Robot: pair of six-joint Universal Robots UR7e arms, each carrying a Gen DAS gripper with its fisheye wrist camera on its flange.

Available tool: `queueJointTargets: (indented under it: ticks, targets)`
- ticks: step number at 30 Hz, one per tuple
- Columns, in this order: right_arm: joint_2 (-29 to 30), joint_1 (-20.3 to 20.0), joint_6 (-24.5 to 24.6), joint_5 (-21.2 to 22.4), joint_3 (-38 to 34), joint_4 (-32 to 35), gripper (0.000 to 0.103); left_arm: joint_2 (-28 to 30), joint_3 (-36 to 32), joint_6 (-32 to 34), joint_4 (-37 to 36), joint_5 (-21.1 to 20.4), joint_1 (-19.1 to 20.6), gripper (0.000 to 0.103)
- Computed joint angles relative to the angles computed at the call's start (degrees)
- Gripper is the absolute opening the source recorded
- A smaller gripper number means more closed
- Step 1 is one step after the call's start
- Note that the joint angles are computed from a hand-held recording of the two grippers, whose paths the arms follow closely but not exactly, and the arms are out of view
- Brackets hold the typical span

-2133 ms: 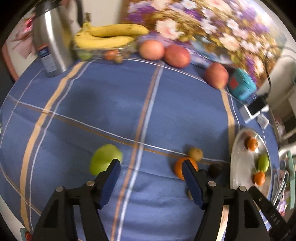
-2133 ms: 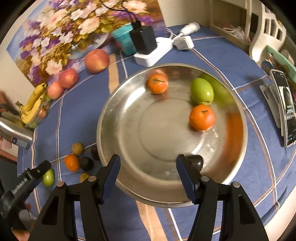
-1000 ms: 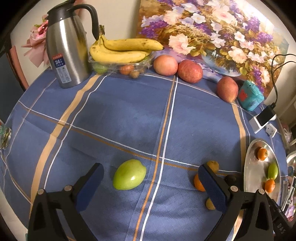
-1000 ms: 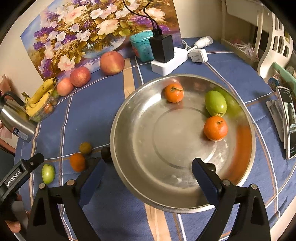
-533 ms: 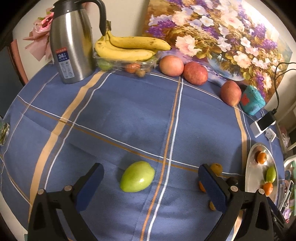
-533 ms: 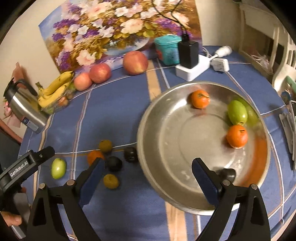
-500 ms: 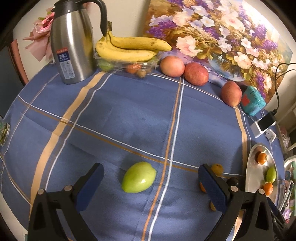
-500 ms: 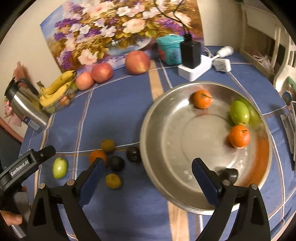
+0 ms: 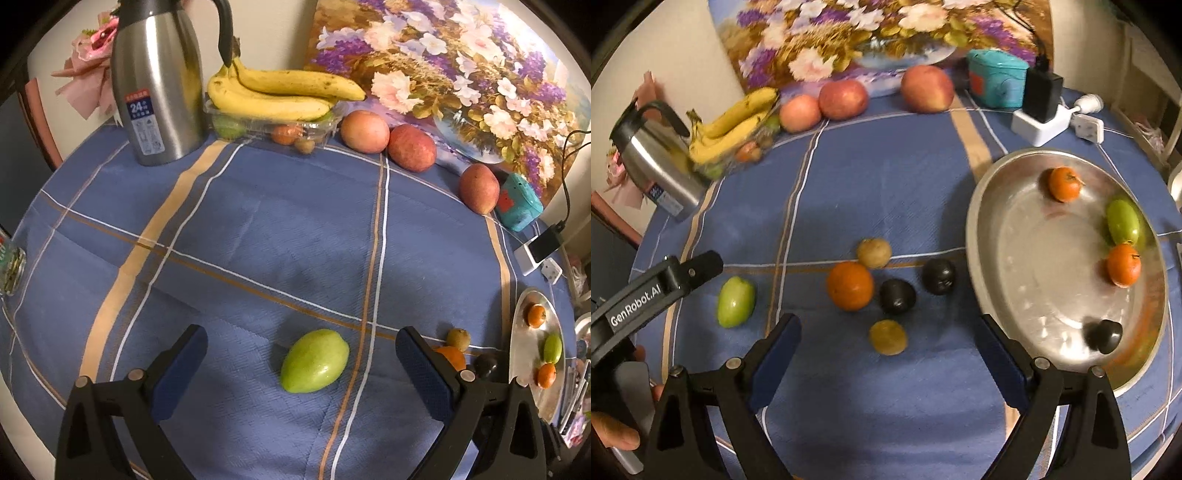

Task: Organize fruits
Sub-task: 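Move the left tool toward a green pear while the right tool approaches a small brown kiwi, then close the left tool on the green pear while the right tool grasps the kiwi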

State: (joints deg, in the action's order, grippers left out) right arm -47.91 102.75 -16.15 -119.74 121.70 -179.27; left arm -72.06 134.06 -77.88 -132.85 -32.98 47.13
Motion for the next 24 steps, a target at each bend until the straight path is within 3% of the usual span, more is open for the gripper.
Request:
queueJointTargets:
  ticks: [3, 6, 10, 14, 16, 18, 24]
  targets:
    - [0.59, 0.15, 0.19, -0.68, -0.40, 1.08, 0.080, 0.45, 0.10, 2.21, -2.26, -1.48, 1.13, 0.103]
    - [1.14, -0.14, 1.82, -1.48, -1.03, 2.74, 0.078, 1.26, -0.04, 3.90, -4.70, -3.23, 2.33, 0.103]
    - [1.47, -0.51, 2.63, -1.85, -1.35, 4.40, 0.066, 2.09, -0.27, 5.23, -6.60, -4.94, 3.46, 0.103]
    - [2.32, -0.59, 2.61, -3.08, -1.69, 4.97, 0.063, 3.07, -0.82, 5.17, -6.01, -6.26, 4.22, 0.102]
    - [2.43, -0.93, 2.96, -3.00, -1.89, 5.90, 0.055, 3.45, -0.73, 5.60, -7.11, -7.16, 4.63, 0.102]
    - [2.71, -0.97, 3.06, -3.49, -2.00, 6.08, 0.053, 3.72, -0.65, 5.98, -8.09, -7.66, 5.00, 0.101]
    - [2.71, -1.09, 3.03, -3.37, -2.17, 6.05, 0.041, 3.77, -0.30, 7.27, -9.27, -8.57, 5.08, 0.084]
